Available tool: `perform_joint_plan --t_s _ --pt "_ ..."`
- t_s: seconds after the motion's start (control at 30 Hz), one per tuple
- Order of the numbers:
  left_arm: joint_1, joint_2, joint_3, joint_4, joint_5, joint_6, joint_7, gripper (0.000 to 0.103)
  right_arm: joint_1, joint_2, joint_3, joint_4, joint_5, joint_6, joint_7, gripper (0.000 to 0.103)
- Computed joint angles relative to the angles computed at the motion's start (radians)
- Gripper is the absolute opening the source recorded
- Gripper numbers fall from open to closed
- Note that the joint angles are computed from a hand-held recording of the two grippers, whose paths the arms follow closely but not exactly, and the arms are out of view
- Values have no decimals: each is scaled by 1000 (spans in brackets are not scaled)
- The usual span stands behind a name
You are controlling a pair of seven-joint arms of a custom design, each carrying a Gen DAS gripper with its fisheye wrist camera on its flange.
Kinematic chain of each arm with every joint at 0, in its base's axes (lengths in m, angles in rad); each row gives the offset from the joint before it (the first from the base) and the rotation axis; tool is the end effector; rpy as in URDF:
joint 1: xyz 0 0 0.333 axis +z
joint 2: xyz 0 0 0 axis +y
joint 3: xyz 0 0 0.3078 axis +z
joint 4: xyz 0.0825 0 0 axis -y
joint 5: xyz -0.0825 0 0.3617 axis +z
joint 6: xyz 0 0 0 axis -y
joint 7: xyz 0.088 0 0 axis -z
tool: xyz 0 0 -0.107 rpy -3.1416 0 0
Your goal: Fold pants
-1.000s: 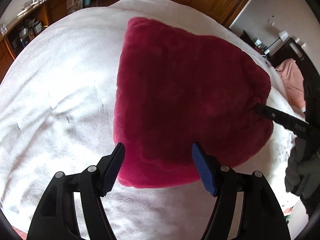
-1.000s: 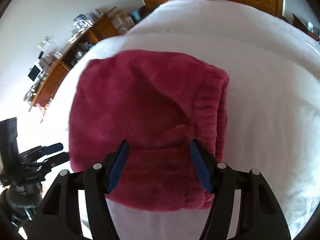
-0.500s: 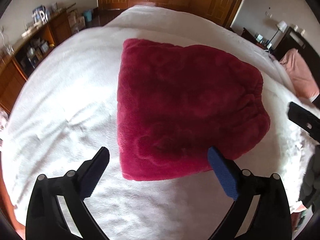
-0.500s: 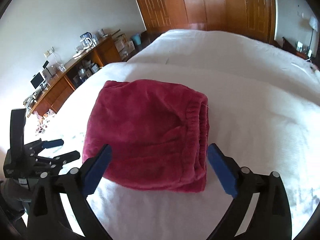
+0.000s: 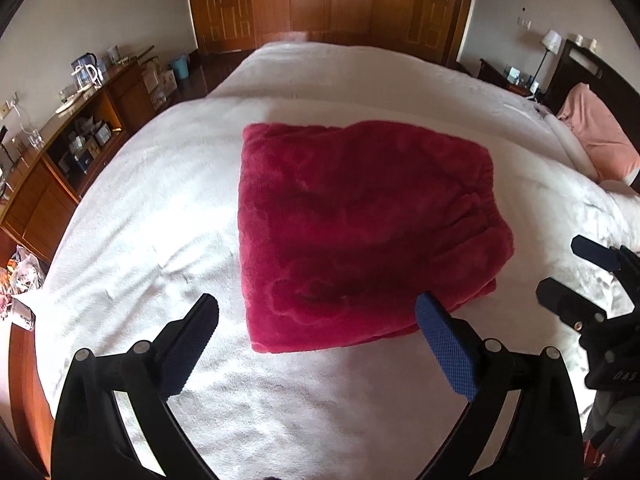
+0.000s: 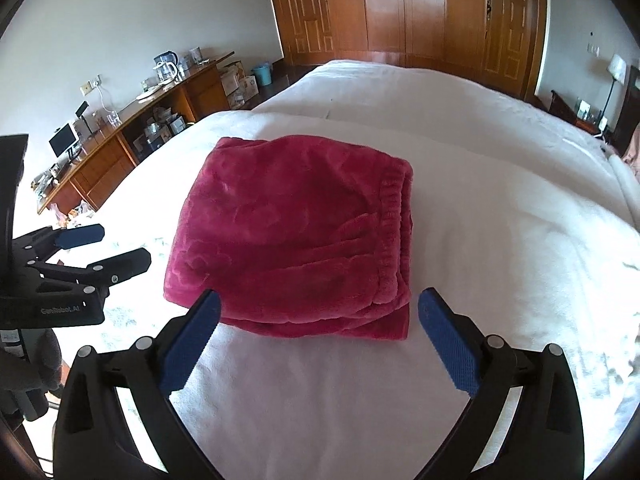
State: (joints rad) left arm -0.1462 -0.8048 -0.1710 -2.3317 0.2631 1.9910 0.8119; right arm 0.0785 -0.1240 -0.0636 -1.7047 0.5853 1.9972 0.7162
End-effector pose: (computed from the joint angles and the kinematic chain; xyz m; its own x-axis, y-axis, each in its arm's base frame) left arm 0.3047 -0.1063 0.6472 0.3982 -0.9172 0.0096 -0.7597 -0.3356 -0.5570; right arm 0.5297 0.0392 0.6756 0.6967 -0.7081 -0.1153 -0.5969 -0.4830 -0.6407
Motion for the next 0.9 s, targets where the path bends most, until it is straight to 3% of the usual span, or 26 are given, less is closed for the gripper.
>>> perform_joint_plan --t_s 0.17,0.47,0.63,0.9 --pt "17 -10 -31 26 41 -18 -28 98 1 -29 -3 -22 3 -3 -18 100" --pt "24 99 -102 168 143 -215 -53 98 10 -57 -6 -45 4 2 -48 100" --pt "-19 98 -72 145 135 -160 -35 98 9 -52 -5 -47 -15 8 -35 100" --pt "-23 101 -61 115 139 -115 -20 98 6 -31 2 -47 -50 27 -5 100"
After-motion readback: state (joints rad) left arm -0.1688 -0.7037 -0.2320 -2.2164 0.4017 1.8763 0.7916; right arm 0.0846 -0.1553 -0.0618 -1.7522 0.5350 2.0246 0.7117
